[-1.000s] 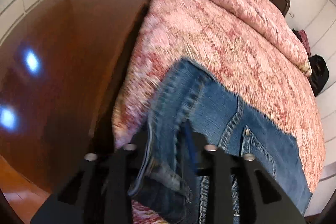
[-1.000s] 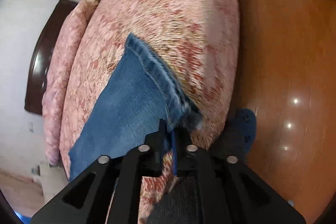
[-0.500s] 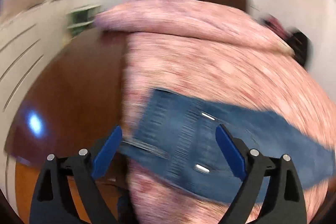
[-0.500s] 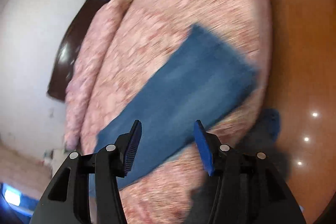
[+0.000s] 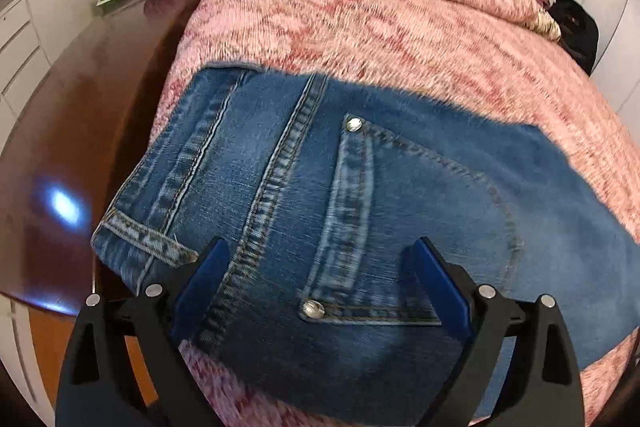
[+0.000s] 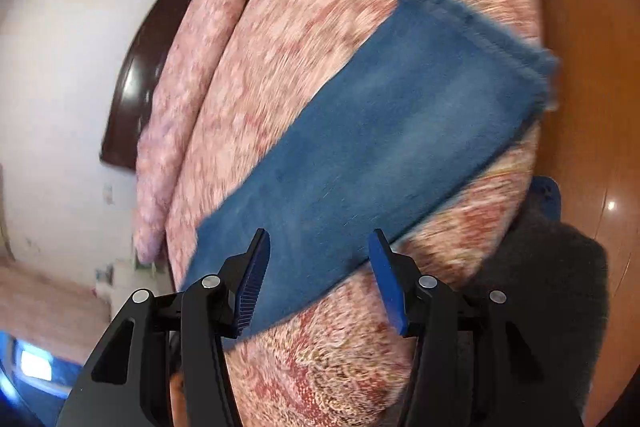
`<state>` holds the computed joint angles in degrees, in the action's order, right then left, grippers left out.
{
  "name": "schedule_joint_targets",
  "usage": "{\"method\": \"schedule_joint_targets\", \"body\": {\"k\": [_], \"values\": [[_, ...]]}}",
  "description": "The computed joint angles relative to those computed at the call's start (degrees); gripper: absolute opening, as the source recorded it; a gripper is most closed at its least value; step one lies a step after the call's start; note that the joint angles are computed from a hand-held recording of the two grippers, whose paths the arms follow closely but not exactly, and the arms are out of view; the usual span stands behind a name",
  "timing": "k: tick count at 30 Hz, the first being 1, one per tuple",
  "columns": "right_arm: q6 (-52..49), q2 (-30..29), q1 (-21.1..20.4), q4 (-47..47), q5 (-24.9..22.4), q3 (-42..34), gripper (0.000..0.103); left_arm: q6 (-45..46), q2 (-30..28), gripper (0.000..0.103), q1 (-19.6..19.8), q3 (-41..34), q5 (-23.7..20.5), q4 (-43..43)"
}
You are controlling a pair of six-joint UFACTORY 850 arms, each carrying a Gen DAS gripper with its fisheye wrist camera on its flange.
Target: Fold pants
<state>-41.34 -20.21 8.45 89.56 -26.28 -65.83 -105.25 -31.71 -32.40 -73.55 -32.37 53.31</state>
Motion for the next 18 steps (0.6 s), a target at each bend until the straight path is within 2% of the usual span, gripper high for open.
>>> {"method": "schedule_joint_targets", "body": {"k": [2,4,7,8,9,10,12,14,16,18], "values": [[-3.3,1.72,-1.45,4.69,1.05,2.57,0.051,0.11,0.33,0.092,-1.55,-0.64,-2.3,0.24],[-4.85,2.93,-2.81,7.51,2.1,4.48,0.051,0.87,0.18,0.093,-3.02,-2.51,-0.93,0.92],[-9.83,4.35,-4.78,17.24,2.55,7.63,0.051,6.63,-2.59,0.093,-5.17,-7.93,-1.36,-1.27],[-11.65,4.65,-5.29,20.92,2.43,8.61,0.053,7.36,-3.21,0.093,-5.53,-9.05,-0.44,-1.69],[-12.47,4.85,-5.56,23.51,3.13,9.33,0.064,8.56,-4.06,0.094,-5.98,-10.44,2.28,-2.66],[-14.31,4.97,-6.25,27.78,3.17,10.42,0.064,10.76,-5.02,0.094,-6.46,-11.96,3.96,-4.17],[-16.43,4.48,-7.31,32.74,1.05,11.42,0.064,16.25,-7.58,0.094,-7.58,-15.88,3.27,-7.56],[-17.31,3.42,-8.46,36.87,-1.49,12.12,0.064,23.1,-10.39,0.094,-7.96,-19.53,4.52,-12.94],[-16.8,1.79,-9.8,39.13,-5.23,12.3,0.064,27.85,-12.69,0.094,-8.39,-22.5,3.01,-16.98],[-15.49,0.37,-10.33,38.96,-6.26,11.58,0.064,33.82,-15.6,0.094,-8.19,-25.66,1.38,-23.19]]}}
